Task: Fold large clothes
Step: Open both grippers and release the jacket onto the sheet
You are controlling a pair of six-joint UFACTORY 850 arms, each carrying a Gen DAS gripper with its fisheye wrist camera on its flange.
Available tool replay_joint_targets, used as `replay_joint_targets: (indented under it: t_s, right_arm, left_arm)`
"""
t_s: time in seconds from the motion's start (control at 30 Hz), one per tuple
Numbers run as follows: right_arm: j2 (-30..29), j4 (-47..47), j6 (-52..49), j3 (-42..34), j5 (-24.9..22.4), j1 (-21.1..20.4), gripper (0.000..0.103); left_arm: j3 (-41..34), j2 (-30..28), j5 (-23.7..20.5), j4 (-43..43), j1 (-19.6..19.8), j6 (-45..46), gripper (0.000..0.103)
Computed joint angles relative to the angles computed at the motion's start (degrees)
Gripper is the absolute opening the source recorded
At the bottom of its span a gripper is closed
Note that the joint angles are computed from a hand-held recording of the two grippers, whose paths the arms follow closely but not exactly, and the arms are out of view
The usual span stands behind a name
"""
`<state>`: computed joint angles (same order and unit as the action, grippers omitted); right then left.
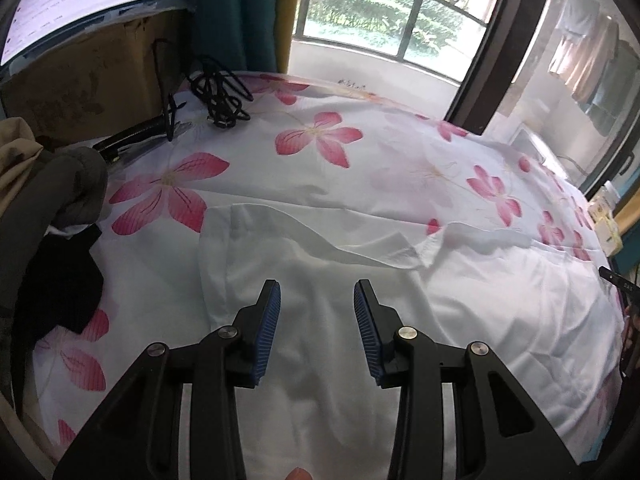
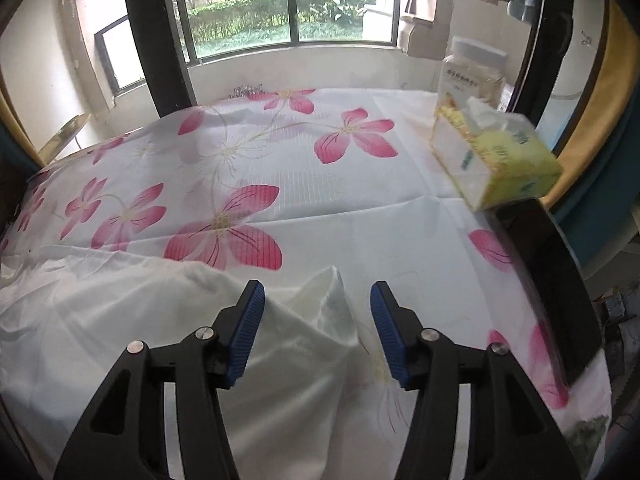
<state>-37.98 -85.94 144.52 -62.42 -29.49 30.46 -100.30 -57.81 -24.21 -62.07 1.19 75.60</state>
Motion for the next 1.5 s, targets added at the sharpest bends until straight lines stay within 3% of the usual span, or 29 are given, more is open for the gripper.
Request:
replay_joint_targets:
  t_s: [0.1, 0.13, 0.17, 0.23, 0.4, 0.5, 0.6, 0.7, 0.77, 0.83, 1.2, 1.5]
  right_arm:
    - [-1.7, -0.75, -1.23, -1.66, 1.41, -0.9, 0.054]
    - [-2.36, 0.71, -3.3, -2.56, 0.6, -0.82, 0.042]
    - [-2.9, 2.61, -5.93, -3.41, -0.49, -0.68, 0.023]
    - [-3.29, 3.92, -9.0, -4.35, -0.61, -0.96, 0.005]
    - [-4.72, 8.29, -14.9, -6.62, -4.44, -1.27, 0.004]
    - [-4.41, 9.06, -14.7, -6.6, -6.41, -1.22, 0.004]
    - [-3.74, 9.62, -14.78, -6.38, -7.35, -0.75, 0.005]
    - [-3.0, 10.13, -15.4, -6.1, -8.63, 0.19, 0.018]
    - [-1.99, 9.38, -14.16, -5.21, -9.03, 0.87, 0.061]
    - [-0.66, 8.33, -12.0, -4.01, -10.44, 2.0, 0.078]
    - [4.14, 9.5, -8.43, -0.43, -16.28, 7.98, 0.078]
    - [5.69, 10.08, -2.15, 2.69, -15.37, 12.78, 0.079]
  left_arm:
    - [-2.48, -1.72, 0.71, 5.66, -0.43, -6.05, 0.041]
    - [-3.42, -2.36, 1.0, 8.54, -0.64, -9.13, 0.041]
    - [-4.16, -2.93, 1.08, 10.31, -0.78, -10.98, 0.041]
    - [-4.06, -3.02, 1.93, 9.84, -0.96, -10.27, 0.041]
    - [-3.31, -2.4, 4.52, 9.24, -1.34, -9.97, 0.041]
    - [0.02, 0.1, 7.25, -1.07, -1.47, 0.48, 0.041]
    - [3.35, 2.67, 7.28, -13.58, -1.62, 13.34, 0.041]
    - [6.72, 5.18, 6.65, -23.42, -2.17, 24.9, 0.041]
    - [9.65, 7.3, 5.82, -31.11, -2.59, 33.84, 0.041]
    - [11.89, 8.99, 4.76, -35.44, -2.85, 39.05, 0.041]
    - [22.36, 16.17, -2.05, -45.3, -3.28, 51.98, 0.041]
    - [26.86, 18.11, -6.7, -38.38, -2.41, 46.82, 0.042]
